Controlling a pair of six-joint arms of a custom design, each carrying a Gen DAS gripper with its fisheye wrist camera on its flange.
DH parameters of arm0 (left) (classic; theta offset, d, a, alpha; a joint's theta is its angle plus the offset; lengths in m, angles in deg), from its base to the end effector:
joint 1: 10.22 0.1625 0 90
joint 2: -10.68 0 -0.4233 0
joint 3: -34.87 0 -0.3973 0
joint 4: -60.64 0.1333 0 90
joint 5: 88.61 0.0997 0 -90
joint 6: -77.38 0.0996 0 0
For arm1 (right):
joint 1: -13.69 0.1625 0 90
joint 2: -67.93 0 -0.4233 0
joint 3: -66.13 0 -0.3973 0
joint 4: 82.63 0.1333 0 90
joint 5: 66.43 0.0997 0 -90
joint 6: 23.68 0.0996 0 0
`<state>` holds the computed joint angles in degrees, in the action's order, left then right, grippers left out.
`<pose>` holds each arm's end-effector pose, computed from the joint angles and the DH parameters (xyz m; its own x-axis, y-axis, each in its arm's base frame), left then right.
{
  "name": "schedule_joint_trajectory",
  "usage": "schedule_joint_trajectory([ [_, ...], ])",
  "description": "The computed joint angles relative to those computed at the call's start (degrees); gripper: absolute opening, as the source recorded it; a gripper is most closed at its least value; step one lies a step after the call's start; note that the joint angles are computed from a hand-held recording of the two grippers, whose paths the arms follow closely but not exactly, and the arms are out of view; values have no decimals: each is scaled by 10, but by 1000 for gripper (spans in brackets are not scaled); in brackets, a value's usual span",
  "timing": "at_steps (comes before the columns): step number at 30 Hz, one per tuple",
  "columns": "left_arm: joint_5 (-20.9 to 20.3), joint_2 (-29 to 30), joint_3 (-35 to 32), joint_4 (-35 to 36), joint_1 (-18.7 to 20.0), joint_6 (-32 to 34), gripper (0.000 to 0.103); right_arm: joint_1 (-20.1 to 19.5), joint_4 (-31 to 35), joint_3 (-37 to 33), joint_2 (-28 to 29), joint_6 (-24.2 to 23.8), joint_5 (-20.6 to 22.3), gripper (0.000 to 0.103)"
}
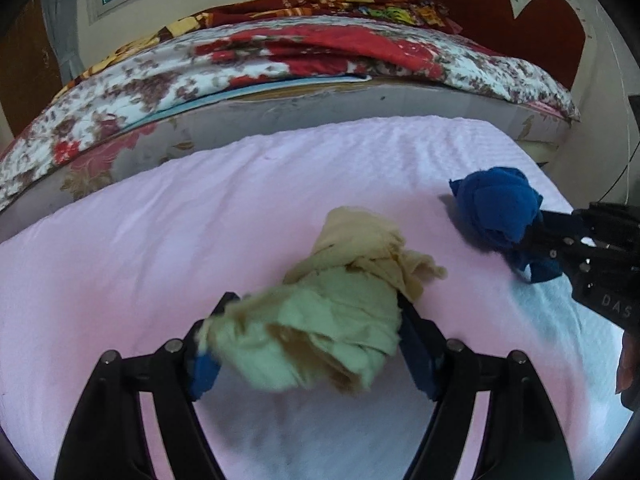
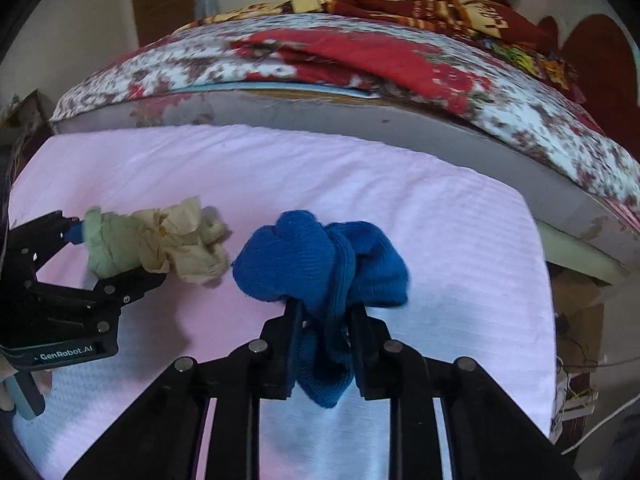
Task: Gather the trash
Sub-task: 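Grasp the beige crumpled cloth with the left tool while the right tool grasps the dark blue cloth, then lift both cloths off the bed and carry them over the bin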
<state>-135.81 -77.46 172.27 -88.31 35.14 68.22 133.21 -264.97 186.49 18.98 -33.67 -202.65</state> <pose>-0.1265 -0.4142 0.2293 -0.7050 0.3170 -0.6344 0.5879 0.7616 -0.2728 0.3108 -0.4243 0.0764 -0.6383 -0.2557 0.7261 -0.5797 0.7802 -0.2348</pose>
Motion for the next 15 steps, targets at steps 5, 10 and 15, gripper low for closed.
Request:
schedule_joint_trajectory([
  [5, -8, 31, -8, -22, -2, 19, 44, -4, -1, 21, -17, 13, -5, 15],
  [10, -6, 32, -8, -14, -17, -2, 26, -3, -12, 45, -34, 34, 3, 5],
  [15, -5, -17, 22, 17, -60, -30, 25, 12, -17, 74, -68, 58, 5, 4],
])
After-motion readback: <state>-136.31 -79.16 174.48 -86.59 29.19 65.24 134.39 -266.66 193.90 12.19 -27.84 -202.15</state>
